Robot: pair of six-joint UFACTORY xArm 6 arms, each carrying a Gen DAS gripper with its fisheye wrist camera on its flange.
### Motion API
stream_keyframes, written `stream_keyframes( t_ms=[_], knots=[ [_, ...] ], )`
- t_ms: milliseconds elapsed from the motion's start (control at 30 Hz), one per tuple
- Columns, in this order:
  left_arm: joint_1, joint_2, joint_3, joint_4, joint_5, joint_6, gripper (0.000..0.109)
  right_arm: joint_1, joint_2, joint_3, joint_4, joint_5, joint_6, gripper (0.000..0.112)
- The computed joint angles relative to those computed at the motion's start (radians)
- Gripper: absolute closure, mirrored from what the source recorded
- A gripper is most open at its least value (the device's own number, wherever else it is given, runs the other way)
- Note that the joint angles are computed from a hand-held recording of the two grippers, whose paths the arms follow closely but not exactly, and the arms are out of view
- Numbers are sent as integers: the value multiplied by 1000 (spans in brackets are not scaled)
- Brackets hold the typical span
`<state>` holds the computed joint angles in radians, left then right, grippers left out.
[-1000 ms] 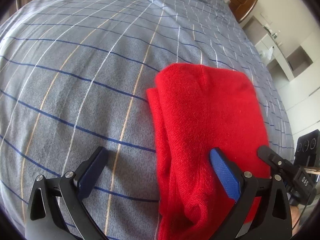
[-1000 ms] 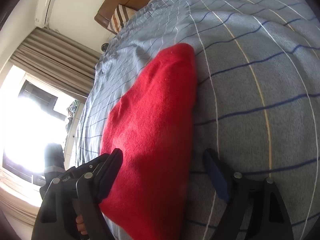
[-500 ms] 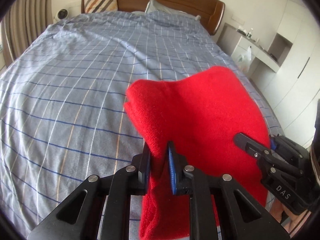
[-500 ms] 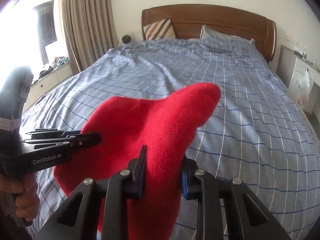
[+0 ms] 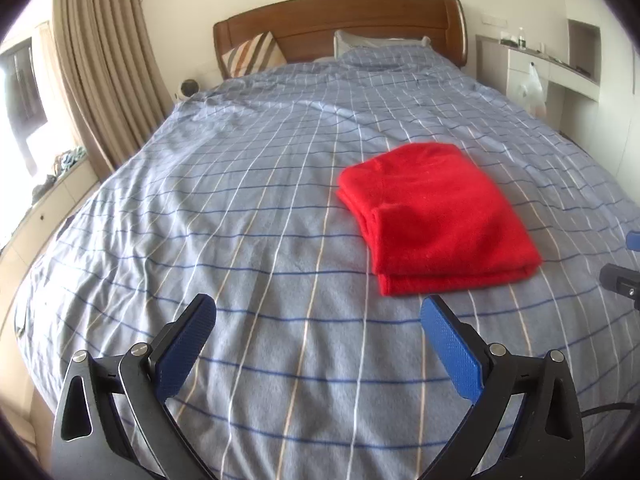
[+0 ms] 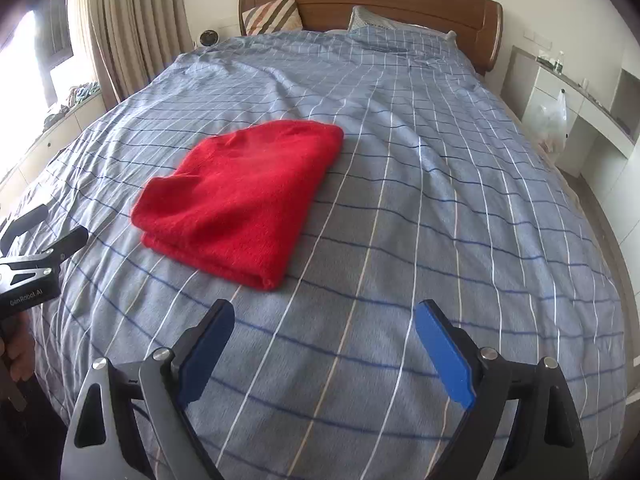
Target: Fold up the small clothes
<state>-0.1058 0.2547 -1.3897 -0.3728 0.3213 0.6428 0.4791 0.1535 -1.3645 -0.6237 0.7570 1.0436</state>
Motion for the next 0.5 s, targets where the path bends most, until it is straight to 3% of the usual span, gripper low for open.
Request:
stream_keyframes(
  t_ms=[67, 200, 333, 500],
  knots=[
    [3, -68, 69, 20, -5, -6, 6, 50, -49, 26, -36, 44, 83, 21],
    [0, -204, 218, 139, -100, -95, 6, 161, -121, 26, -112, 185, 187, 21],
    [-4, -279, 246, 81, -62, -31, 6, 246, -165, 5, -166, 299, 204, 21],
    [1, -347, 283, 201, -42, -160, 6, 317, -187, -26, -224, 423, 221, 21]
  ],
)
